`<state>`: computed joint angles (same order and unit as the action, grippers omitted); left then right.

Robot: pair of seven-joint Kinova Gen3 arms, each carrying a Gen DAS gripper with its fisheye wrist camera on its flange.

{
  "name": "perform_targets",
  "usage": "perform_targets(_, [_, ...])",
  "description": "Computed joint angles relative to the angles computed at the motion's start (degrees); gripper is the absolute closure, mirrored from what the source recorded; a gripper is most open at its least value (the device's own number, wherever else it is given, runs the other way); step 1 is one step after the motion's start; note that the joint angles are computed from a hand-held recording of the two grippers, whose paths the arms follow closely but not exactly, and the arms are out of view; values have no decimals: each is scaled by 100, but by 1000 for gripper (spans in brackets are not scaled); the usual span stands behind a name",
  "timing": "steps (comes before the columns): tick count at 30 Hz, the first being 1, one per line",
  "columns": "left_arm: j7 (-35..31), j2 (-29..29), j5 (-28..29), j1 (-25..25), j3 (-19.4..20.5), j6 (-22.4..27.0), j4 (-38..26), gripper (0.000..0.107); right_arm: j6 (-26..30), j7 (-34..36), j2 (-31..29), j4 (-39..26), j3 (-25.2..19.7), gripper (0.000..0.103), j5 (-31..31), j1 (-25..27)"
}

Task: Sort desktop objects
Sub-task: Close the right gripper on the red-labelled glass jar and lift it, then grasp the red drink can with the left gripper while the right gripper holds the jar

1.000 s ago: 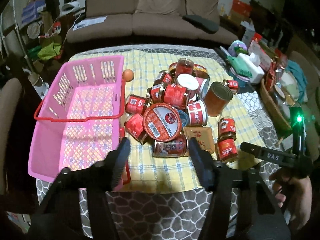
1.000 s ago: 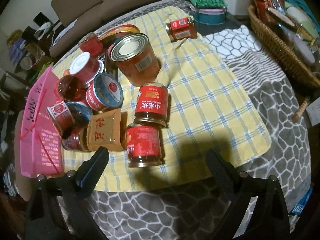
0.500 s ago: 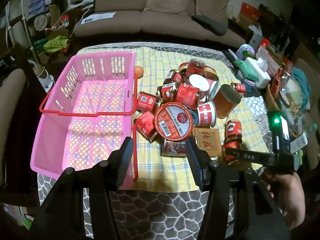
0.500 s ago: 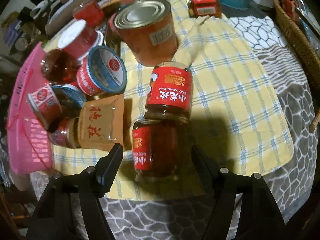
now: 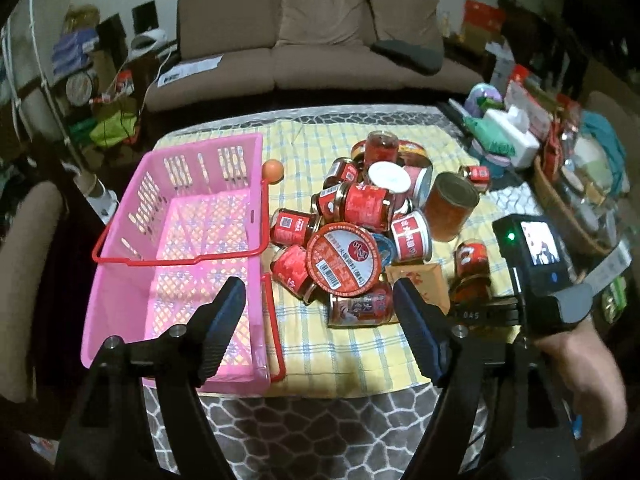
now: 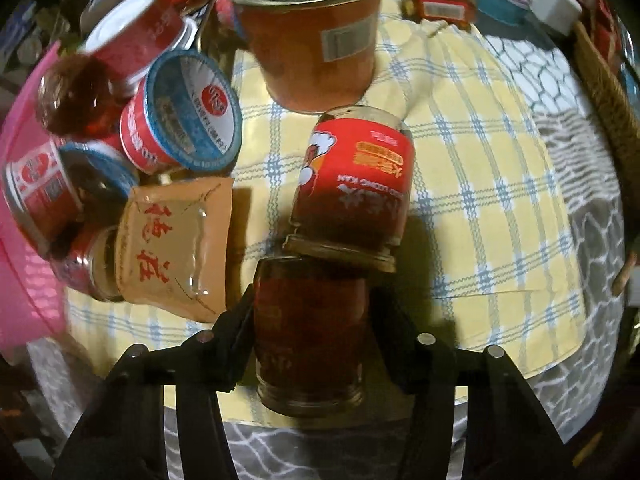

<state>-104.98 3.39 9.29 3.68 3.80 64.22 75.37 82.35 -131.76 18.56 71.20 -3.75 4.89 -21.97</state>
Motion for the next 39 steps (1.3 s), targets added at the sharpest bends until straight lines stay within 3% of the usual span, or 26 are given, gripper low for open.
perform_targets(3, [43,-36,-210,134,44,-56,46,34,10,17,-8,66,-55,53,97,-40])
perform_targets(7, [74,-16,-265,722,-451,-85,79,33,-319,9,-246,447,-103,53,-133,154])
perform_targets(10, [149,37,-381,755,-395,-54,71,28,-573,-80,-648,754,-97,53,-287,342])
perform_targets(15, [219,201,-330,817,-400,130,-19,24,-808,-434,-1286,1033,-159,53,22,420])
perform_targets(18, [159,358,-77,692,-269,343,-99,21,-856,-652,-1409,1075,-170,53,-41,422])
perform_targets(20, [196,508,108,472,27,569,-168,18,-841,-677,-1243,799,-241,53,17,295])
perform_targets(23, [399,779,-300,750,198,775,-274,17,-735,-719,-1126,577,-254,53,17,290])
perform_targets(26, [819,972,-999,1546,-334,491,-135,17,-705,-843,-1078,482,-295,53,48,267])
perform_targets(28, [1252,1093,-1359,1806,-478,313,-69,17,-749,-891,-1174,600,-292,53,-10,308])
perform_targets(34, [2161,1303,-1700,1836,-563,-501,320,16,-866,-784,-1272,730,-311,53,-105,368])
perform_targets(37, [2040,1254,-1355,1646,-621,-1046,630,9,-874,-718,-1259,717,-317,53,-147,400])
perform_targets(39, [1807,1279,-889,1190,-357,-1062,657,11,-798,-723,-1225,679,-317,53,-120,392])
